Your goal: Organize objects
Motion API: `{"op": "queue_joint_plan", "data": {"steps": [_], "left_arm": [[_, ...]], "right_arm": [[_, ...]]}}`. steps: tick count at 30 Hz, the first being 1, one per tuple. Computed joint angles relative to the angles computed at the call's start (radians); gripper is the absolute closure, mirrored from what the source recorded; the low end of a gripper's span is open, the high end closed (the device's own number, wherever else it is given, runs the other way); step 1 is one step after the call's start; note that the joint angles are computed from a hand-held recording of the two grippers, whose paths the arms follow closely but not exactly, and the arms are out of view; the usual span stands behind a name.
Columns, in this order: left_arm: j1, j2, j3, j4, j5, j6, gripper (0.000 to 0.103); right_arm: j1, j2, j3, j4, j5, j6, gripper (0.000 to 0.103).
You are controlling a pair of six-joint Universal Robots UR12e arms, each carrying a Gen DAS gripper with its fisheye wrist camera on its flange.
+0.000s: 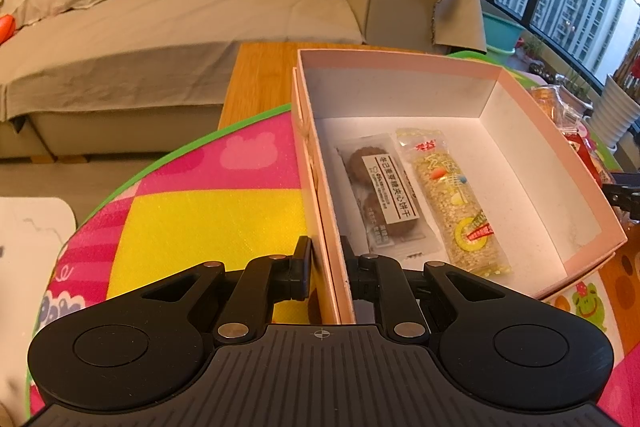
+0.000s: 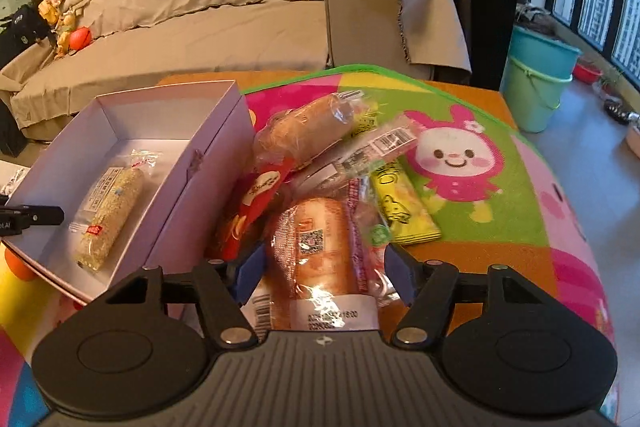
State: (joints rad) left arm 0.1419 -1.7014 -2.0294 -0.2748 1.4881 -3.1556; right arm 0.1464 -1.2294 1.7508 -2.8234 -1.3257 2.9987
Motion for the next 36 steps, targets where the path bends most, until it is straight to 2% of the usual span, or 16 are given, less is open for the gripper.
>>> {"op": "queue_joint_plan", "data": {"steps": [6,18,22,23,26,29,33,36], "left_arm": [[0.000,0.000,0.001,-0.002,0.001,-0.001,0.088],[-0.005,0.000,0.004,-0.008,0.012,-0.002,0.089],[-0.014,-0.001,0.007,-0.009,0.036,0.001,0.089],[-0.015,-0.001,0.008,-0.009,0.039,0.000,0.089],[-0.015,0.000,0.006,-0.007,0.040,-0.002,0.089],[-0.015,0.000,0.006,-0.008,0.041,-0.002,0.089],[-0.015,0.000,0.006,-0.008,0.041,-0.002,0.089],[-0.015,0.001,0.006,-0.008,0.041,-0.003,0.089]], "right_arm": [[0.003,-0.011,0.008,0.024,0.011,-0.034,0.050],[-0.043,-0.134,0.134,0.087,0.041,0.050,0.052],[-0.037,-0.169,0.174,0.073,0.003,0.009,0.051],[-0.032,-0.172,0.187,0.044,-0.017,-0.011,0.048],[-0.021,-0.168,0.206,-0.004,-0.048,-0.024,0.030],[-0.024,-0.156,0.216,-0.025,-0.034,0.028,0.022],[-0.027,-0.144,0.229,-0.073,0.004,0.077,0.000],[-0.018,-0.132,0.241,-0.131,-0.017,0.124,0.000]]}}
